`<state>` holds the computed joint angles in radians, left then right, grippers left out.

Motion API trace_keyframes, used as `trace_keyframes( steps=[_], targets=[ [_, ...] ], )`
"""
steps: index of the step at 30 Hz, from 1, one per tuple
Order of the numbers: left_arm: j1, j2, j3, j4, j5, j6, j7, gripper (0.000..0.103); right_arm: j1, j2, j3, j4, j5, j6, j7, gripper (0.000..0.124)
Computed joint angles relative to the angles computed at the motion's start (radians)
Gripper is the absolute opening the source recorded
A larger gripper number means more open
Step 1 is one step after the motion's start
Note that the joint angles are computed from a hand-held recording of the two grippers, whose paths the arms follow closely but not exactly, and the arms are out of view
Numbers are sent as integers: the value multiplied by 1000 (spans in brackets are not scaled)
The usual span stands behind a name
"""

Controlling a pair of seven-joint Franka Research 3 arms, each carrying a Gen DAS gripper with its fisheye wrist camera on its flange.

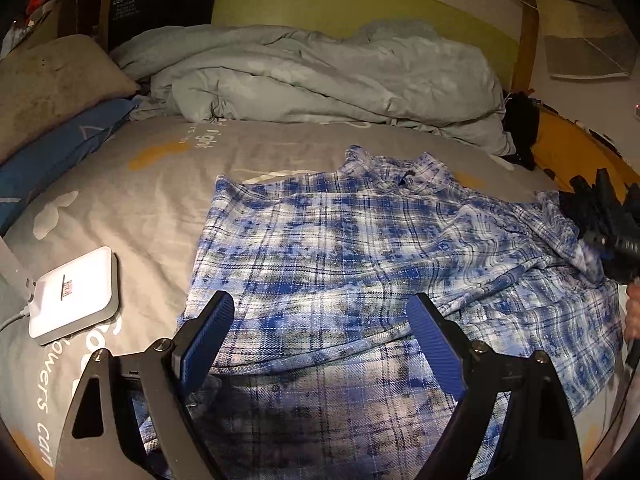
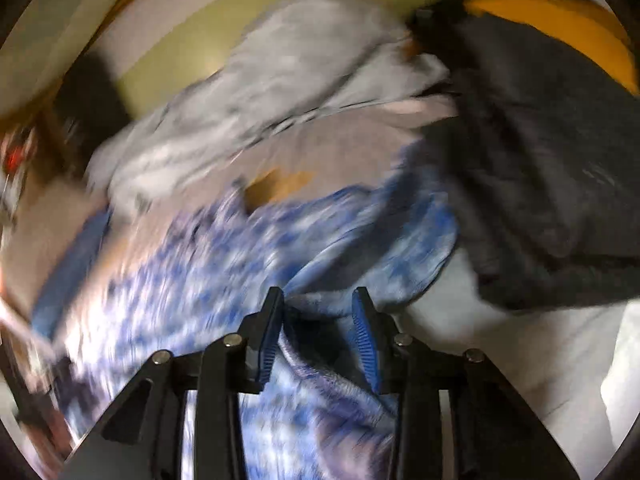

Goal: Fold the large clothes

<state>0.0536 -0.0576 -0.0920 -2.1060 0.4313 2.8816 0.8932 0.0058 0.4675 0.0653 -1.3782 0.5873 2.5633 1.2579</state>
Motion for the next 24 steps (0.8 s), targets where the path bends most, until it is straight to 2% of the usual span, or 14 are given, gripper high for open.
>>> trace_keyframes(
  steps=[3,7,9,11,12,13,14,16,18,20,21,22,24],
  targets=[
    [-4,8,1,5,-25,-6,19,88,44,87,-78,118,-108,-58,219,38],
    [-8,13,1,8,-40,-12,35,88,65,159,-133,214,-246,-125,414,38],
    [-11,17,1,10,-57,-12,52,88,63,185,-123,251,-287,-145,440,38],
    [-13,22,0,13,-60,-14,60,88,57,191,-106,255,-301,-117,436,38],
    [-14,26,-1,15,-62,-15,65,88,49,203,-94,271,-298,-114,430,31],
    [-14,29,-1,17,-59,-17,66,88,40,217,-79,291,-289,-113,420,3],
    [-14,32,-2,20,-42,-19,55,88,31,220,-62,289,-279,-90,406,3],
    [-12,29,-3,19,6,-21,19,88,36,179,-48,208,-264,16,352,2],
    [-2,22,-6,23,116,-30,-83,88,24,114,-4,113,-231,128,235,2],
    [3,15,-4,23,154,-26,-128,88,-13,50,71,36,-153,192,72,2],
    [4,12,-1,20,146,-17,-127,88,-55,12,145,0,-70,200,-61,2],
    [5,8,0,17,143,-11,-129,88,-78,-9,187,-16,-8,184,-141,2],
    [10,0,0,10,153,-5,-143,88,-138,-59,279,-56,135,100,-333,2]
  ],
)
